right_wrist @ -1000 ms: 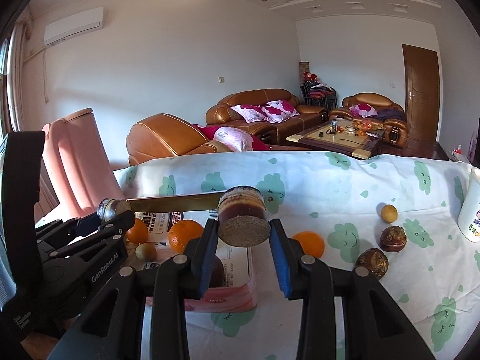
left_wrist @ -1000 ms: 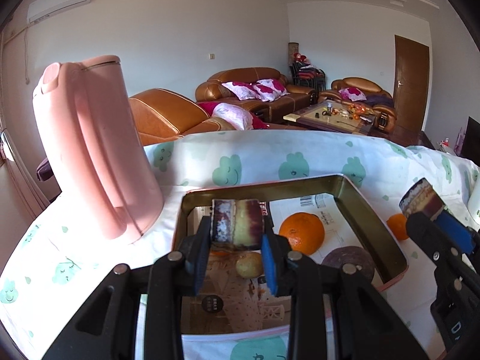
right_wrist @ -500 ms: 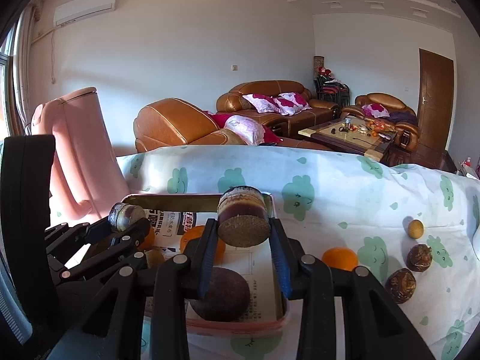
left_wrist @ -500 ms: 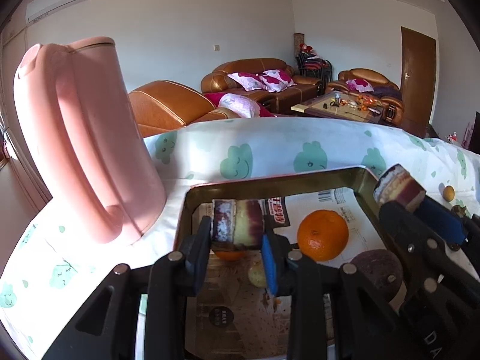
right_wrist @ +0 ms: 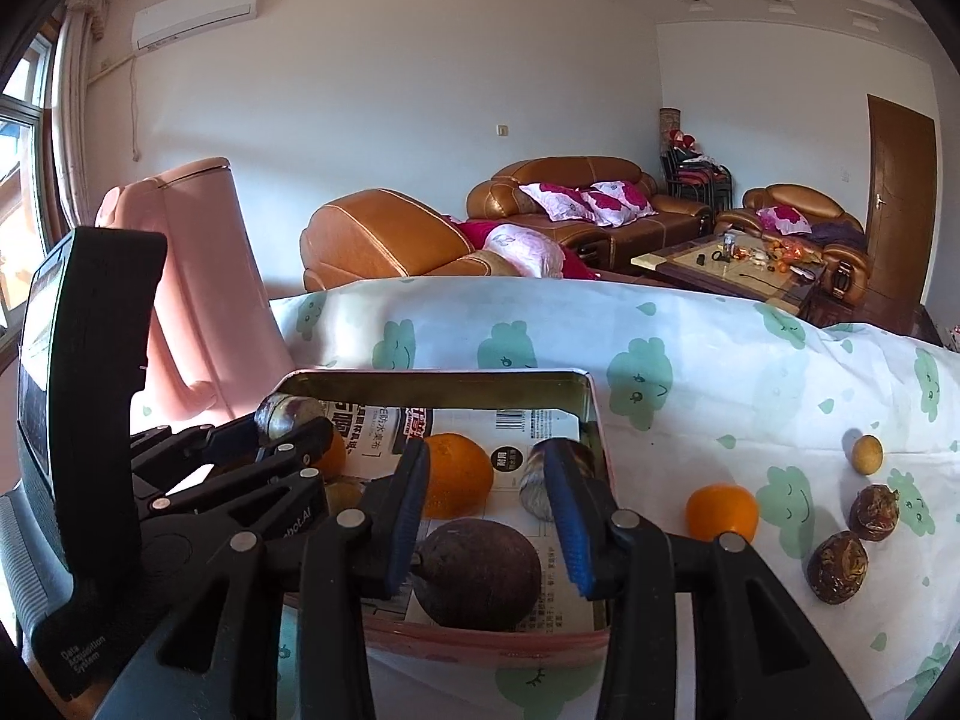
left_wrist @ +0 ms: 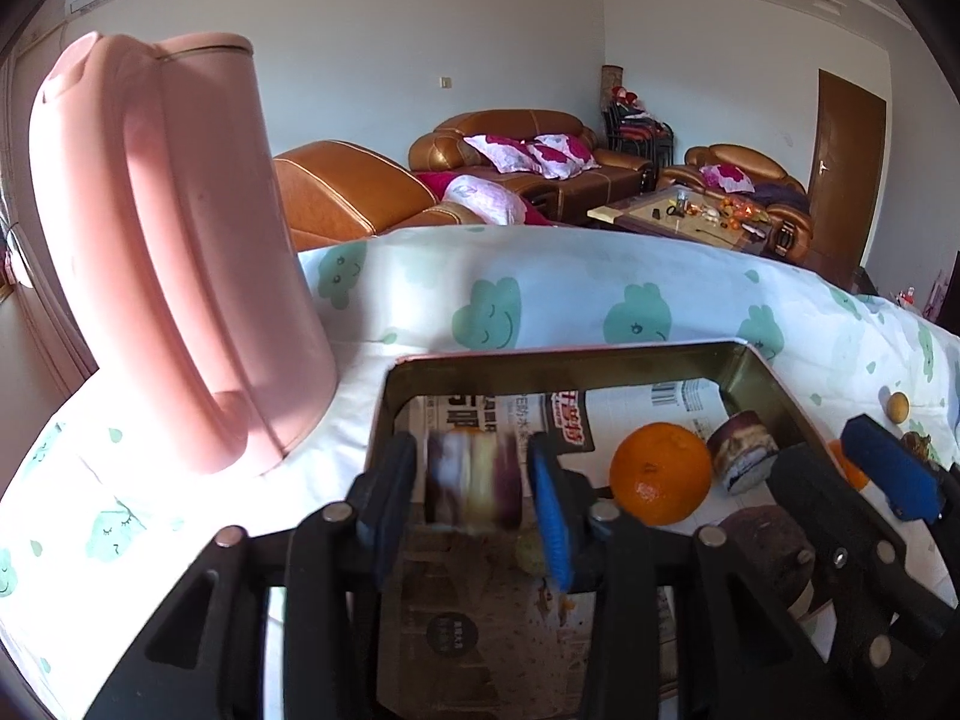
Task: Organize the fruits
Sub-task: 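Open both grippers to release the jars into the tin and lift out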
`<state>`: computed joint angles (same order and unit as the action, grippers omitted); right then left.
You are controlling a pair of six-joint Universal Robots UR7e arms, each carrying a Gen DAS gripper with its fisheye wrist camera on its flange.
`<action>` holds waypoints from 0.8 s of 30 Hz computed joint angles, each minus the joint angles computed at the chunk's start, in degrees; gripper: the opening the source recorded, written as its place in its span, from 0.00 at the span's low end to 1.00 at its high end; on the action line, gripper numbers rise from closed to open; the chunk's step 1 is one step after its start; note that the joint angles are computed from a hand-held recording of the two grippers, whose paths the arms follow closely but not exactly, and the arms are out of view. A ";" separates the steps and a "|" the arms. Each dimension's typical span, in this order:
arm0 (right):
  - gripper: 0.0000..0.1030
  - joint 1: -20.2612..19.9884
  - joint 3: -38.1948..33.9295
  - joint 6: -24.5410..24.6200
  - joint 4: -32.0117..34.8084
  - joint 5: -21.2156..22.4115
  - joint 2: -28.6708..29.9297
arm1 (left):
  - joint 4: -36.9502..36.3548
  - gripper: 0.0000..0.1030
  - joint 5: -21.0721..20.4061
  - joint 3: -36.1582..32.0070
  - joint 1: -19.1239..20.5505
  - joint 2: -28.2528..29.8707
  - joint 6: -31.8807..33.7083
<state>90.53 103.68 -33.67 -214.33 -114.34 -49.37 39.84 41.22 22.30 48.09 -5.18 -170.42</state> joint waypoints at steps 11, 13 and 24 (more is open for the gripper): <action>0.65 -1.12 3.85 3.13 -7.94 -0.60 -2.70 | -18.66 1.00 -0.32 19.24 -1.79 -9.41 6.99; 0.65 -1.50 4.44 4.25 -7.96 -1.41 -3.48 | -16.69 1.00 -0.10 17.77 -1.80 -8.63 6.32; 0.65 -2.92 7.28 4.83 -10.98 -3.84 -5.96 | -17.58 1.00 -3.63 18.40 -2.53 -8.39 5.46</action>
